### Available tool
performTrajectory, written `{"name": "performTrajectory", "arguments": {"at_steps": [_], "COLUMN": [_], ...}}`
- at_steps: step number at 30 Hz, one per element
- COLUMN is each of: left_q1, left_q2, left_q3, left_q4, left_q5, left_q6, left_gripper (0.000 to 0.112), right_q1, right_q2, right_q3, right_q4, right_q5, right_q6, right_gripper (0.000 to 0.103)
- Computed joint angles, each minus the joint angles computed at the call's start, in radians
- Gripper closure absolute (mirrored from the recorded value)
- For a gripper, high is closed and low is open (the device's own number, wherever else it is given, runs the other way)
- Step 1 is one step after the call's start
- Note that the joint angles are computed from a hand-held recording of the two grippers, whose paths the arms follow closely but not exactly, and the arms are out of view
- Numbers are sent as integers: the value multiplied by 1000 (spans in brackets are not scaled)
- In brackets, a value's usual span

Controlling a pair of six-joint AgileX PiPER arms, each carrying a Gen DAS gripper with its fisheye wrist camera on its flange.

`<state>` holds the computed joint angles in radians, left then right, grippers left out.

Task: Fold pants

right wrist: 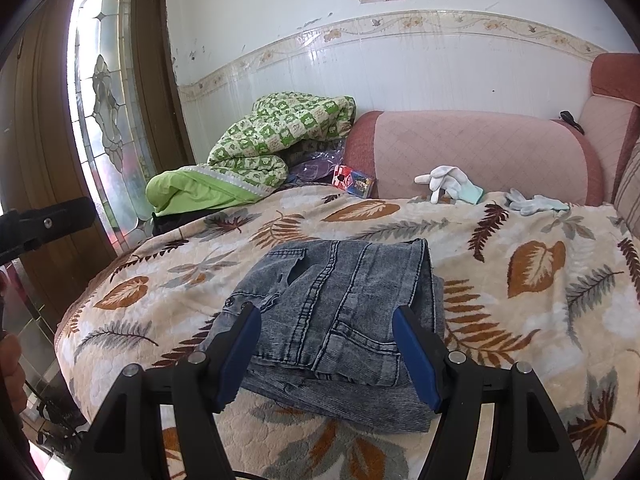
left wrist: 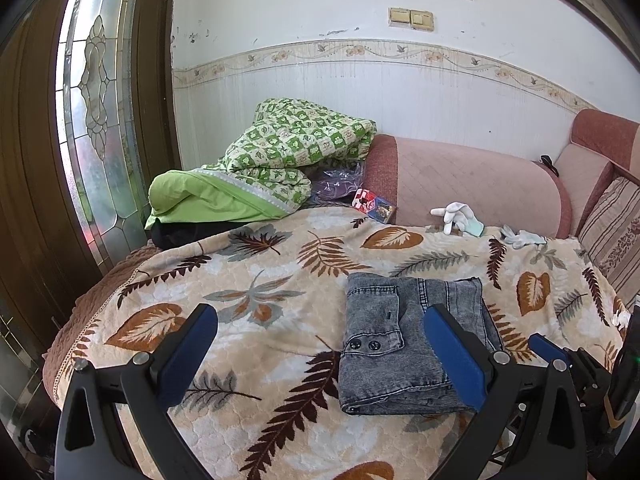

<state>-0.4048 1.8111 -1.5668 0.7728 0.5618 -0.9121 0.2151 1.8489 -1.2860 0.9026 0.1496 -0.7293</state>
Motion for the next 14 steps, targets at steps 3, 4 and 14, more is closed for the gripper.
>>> {"name": "performTrajectory", "arguments": {"at_steps": [3,4,14], "left_q1": [3,4,23], "left_q2": [4,5,12], "left_q3": [-5,-5,-2], "left_q4": [-11,-14,-44], "left_q5": [0,-1,-25], "left_q6": [6,8,33], "left_gripper": [10,10,10], "right_q1": [2,2,10], "right_q2": [6,8,33], "right_q3": [-6,-8,-32], "right_q4": [-20,-27,-89], "right_q5": [1,2,14], "right_q6": [21,28,92], "right_gripper": [32,32,32]}}
